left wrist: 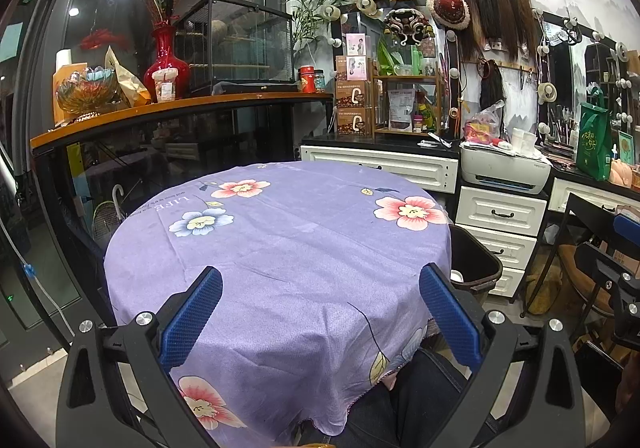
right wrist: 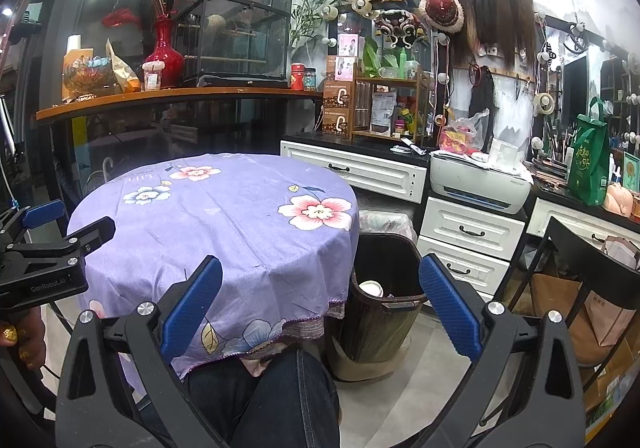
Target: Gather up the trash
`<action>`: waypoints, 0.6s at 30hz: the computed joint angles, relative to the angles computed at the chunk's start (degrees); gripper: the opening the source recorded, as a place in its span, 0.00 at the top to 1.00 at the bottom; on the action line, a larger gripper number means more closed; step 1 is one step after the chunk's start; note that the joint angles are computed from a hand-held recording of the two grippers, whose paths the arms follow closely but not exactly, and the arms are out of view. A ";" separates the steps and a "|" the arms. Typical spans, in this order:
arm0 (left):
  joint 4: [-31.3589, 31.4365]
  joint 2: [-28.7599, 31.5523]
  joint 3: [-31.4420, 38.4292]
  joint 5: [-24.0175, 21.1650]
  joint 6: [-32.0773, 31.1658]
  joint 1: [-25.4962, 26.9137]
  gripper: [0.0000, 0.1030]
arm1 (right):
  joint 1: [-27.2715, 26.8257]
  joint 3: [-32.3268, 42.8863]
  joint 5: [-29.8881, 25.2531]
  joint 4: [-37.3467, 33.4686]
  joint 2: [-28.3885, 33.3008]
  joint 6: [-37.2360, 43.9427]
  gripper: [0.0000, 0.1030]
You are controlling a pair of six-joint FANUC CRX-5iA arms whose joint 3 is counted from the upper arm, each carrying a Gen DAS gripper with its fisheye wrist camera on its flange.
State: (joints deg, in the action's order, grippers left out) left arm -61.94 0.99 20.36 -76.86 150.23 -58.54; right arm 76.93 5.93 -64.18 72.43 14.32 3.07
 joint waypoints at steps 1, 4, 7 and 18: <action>0.06 -0.01 0.01 0.04 -0.06 0.02 0.05 | -0.02 0.00 0.00 0.02 -0.07 0.05 0.06; 0.02 0.00 0.02 0.04 -0.02 0.03 0.05 | -0.02 0.08 -0.03 -0.04 -0.03 0.12 0.06; 0.01 0.04 0.07 -0.02 -0.01 0.00 0.05 | -0.01 0.13 -0.05 -0.06 -0.01 0.11 0.06; 0.03 0.17 0.28 -0.12 -0.06 -0.05 0.05 | -0.03 0.21 -0.05 -0.09 0.02 0.19 0.06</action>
